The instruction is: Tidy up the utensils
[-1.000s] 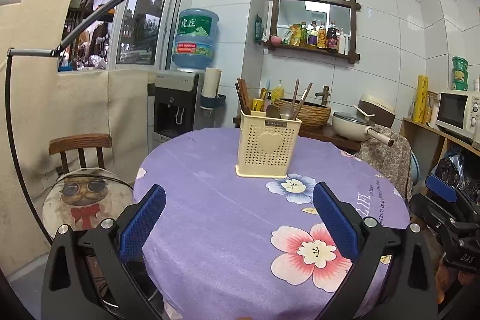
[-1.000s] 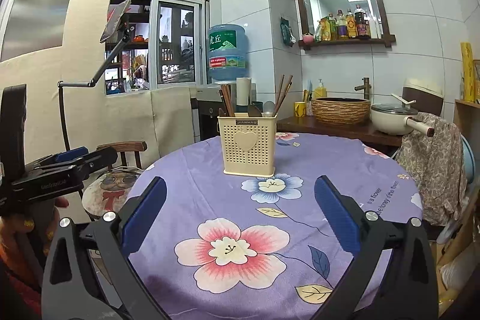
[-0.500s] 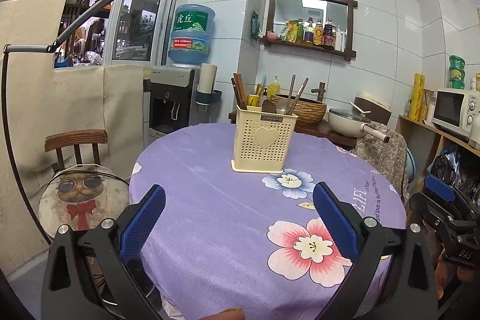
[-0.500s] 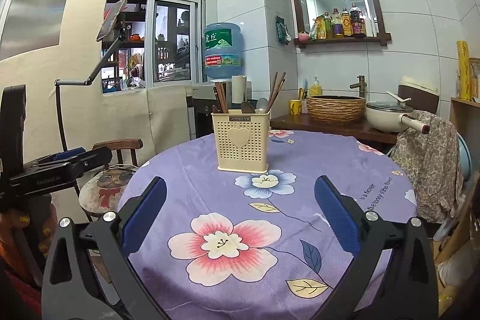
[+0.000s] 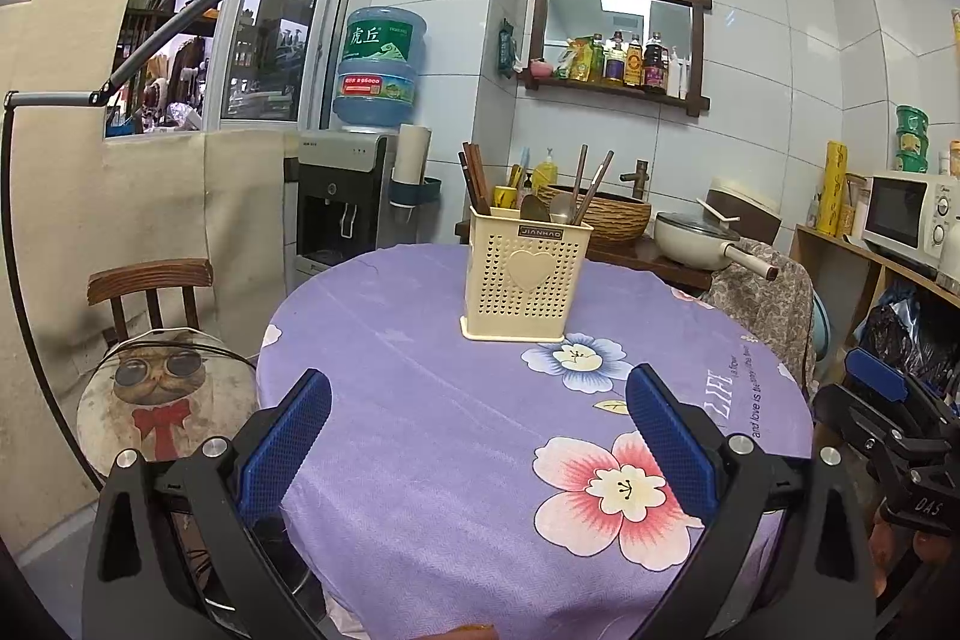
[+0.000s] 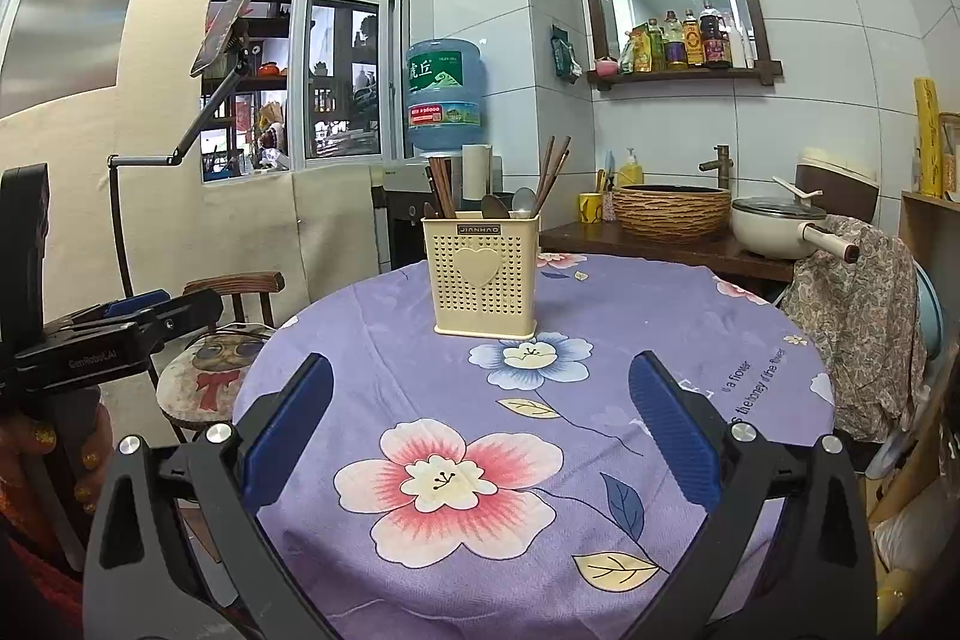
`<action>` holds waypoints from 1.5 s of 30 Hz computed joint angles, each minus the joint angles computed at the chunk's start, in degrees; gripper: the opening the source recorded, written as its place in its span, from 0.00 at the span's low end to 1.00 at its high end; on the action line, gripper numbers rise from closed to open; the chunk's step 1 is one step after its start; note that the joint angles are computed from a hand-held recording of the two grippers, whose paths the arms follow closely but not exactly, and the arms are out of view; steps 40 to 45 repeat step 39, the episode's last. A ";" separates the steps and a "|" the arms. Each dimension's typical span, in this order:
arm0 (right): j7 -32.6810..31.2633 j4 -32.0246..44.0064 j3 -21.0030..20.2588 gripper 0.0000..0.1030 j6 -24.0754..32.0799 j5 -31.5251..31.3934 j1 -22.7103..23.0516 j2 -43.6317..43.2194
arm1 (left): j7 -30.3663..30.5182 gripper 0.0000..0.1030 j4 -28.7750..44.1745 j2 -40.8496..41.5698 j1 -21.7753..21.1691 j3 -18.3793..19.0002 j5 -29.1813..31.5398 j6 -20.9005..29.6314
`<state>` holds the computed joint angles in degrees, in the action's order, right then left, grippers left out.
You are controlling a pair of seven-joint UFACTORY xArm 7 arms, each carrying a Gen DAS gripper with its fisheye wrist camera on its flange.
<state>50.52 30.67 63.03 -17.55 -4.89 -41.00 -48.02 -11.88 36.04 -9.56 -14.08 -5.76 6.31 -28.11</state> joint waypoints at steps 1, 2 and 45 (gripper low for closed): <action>0.00 0.11 0.01 0.94 0.15 0.02 -0.04 0.09 | 0.14 0.94 -0.01 0.00 0.05 -0.12 -0.18 -0.08; 0.03 0.10 0.01 0.94 0.15 0.03 -0.03 0.16 | 0.17 0.94 -0.01 0.02 0.06 -0.06 -0.07 -0.16; -0.64 0.54 0.74 0.94 0.27 -0.37 -0.67 1.90 | 2.85 0.94 0.42 0.98 0.28 -0.15 -1.43 0.53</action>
